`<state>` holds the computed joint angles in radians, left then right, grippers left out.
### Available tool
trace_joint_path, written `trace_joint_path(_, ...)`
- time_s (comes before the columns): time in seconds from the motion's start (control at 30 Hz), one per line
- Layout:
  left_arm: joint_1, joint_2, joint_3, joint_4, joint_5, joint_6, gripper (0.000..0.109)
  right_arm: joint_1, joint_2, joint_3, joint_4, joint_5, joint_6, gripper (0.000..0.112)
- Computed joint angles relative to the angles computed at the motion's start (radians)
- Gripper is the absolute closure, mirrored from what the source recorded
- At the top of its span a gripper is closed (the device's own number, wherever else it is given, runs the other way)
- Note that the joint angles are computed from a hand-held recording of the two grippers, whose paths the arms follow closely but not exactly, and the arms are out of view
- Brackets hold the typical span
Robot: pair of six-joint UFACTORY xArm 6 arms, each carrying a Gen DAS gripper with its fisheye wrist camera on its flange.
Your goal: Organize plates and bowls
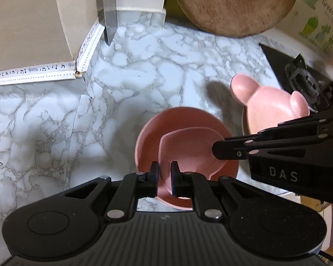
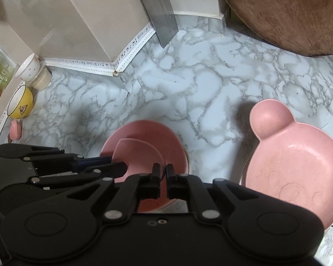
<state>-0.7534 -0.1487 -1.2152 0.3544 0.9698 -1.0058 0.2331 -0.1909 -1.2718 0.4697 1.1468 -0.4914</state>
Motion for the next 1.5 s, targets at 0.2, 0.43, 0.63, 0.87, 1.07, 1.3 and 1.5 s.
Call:
trace_joint_path(0.2,0.021,0.02,-0.002,-0.042,-0.006,0.052,0.097,0.008,0.017,-0.01,-0.007,0.004,-0.009,0.106)
trace_joint_path(0.43,0.032,0.031,-0.006,-0.076,-0.017,0.089,0.097,0.014,0.027,-0.018,-0.021,-0.003,-0.01,0.096)
trace_joint_path(0.63,0.031,0.008,0.024,-0.074,-0.054,0.09,0.097,0.005,0.011,-0.022,-0.01,0.006,-0.037,0.089)
trace_joint_path(0.87,0.012,-0.05,0.079,-0.008,-0.104,0.051,0.096,-0.024,-0.047,-0.001,0.026,0.003,-0.106,0.075)
trace_joint_path(1.07,0.008,-0.112,0.131,0.031,-0.133,-0.013,0.096,-0.044,-0.094,0.034,0.064,-0.012,-0.158,0.051)
trace_joint_path(1.3,0.003,-0.173,0.179,0.072,-0.126,-0.081,0.095,-0.062,-0.146,0.086,0.112,-0.037,-0.226,0.03)
trace_joint_path(1.5,0.01,-0.226,0.247,0.106,-0.182,-0.114,0.032,-0.063,-0.174,0.135,0.119,-0.076,-0.235,0.025)
